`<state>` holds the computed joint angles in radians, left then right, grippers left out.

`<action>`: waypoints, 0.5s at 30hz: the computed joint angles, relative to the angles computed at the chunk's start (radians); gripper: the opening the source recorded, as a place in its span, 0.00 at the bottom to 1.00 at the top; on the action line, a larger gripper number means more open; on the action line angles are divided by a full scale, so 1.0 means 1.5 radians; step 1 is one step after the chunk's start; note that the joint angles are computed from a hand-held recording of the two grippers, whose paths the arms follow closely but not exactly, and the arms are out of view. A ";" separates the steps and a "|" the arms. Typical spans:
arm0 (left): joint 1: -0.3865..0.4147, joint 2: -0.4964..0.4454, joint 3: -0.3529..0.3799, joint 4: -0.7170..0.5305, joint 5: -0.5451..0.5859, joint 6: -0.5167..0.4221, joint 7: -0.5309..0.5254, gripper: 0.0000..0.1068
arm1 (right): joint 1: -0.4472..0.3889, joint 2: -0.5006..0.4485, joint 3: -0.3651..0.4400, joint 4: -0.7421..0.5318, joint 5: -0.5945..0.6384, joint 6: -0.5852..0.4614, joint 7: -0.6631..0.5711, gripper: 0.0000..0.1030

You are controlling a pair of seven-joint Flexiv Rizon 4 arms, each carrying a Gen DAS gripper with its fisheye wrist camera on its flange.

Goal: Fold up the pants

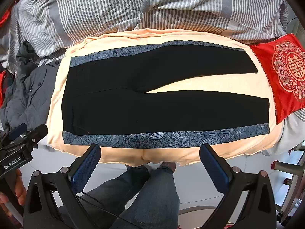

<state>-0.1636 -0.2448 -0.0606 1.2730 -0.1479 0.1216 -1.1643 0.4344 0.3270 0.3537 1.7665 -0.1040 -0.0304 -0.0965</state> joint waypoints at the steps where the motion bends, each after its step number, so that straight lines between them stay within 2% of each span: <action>1: 0.000 -0.001 0.000 -0.001 0.000 -0.002 0.000 0.96 | 0.000 0.001 0.000 0.000 -0.001 -0.002 0.000 1.00; 9: 0.001 -0.006 0.000 -0.004 -0.002 -0.006 -0.002 0.96 | 0.002 0.002 0.004 -0.003 0.000 -0.016 0.011 1.00; 15: 0.001 0.001 0.000 0.023 -0.014 0.023 0.001 0.96 | 0.002 0.016 0.009 0.011 0.010 -0.007 0.038 1.00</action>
<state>-0.1615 -0.2428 -0.0602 1.3081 -0.1684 0.1556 -1.1634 0.4370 0.3514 0.3672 1.7826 -0.0890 -0.0408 -0.0387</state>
